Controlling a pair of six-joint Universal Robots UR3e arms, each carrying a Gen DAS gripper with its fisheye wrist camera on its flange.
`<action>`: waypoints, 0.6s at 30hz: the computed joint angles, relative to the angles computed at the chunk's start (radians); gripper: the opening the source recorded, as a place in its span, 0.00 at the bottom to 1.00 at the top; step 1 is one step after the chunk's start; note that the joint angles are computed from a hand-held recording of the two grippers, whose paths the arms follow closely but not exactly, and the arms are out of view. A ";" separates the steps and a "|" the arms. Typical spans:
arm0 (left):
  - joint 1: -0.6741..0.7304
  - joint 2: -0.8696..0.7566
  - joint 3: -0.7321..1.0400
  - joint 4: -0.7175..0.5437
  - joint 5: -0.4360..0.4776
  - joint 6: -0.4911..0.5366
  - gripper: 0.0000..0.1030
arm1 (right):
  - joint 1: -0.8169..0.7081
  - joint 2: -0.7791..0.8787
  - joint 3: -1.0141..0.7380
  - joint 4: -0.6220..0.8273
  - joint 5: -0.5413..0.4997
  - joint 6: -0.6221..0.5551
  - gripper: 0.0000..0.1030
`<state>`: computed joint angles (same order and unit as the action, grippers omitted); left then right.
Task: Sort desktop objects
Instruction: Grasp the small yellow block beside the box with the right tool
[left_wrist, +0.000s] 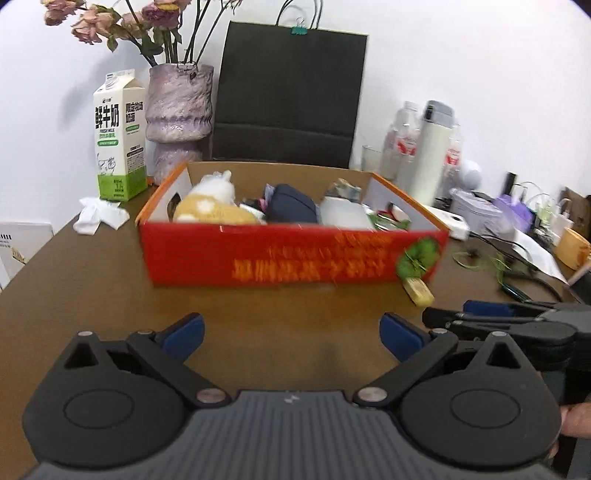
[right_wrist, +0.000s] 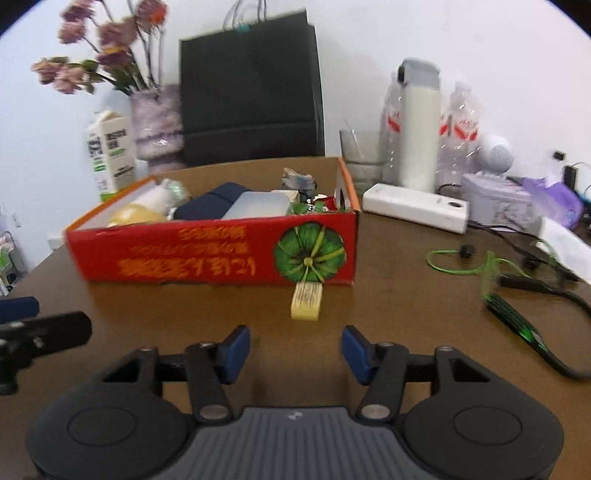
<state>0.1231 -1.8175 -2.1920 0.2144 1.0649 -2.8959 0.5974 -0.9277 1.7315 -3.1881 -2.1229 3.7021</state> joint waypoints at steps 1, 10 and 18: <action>-0.013 -0.045 0.052 0.008 0.008 -0.019 1.00 | -0.022 0.019 -0.034 0.024 0.015 -0.012 0.47; -0.092 -0.227 0.307 -0.073 0.080 -0.058 0.99 | -0.077 0.110 -0.189 0.102 0.044 -0.079 0.19; -0.055 -0.095 0.080 0.024 0.090 0.032 0.72 | 0.052 -0.017 -0.044 -0.006 -0.018 -0.053 0.19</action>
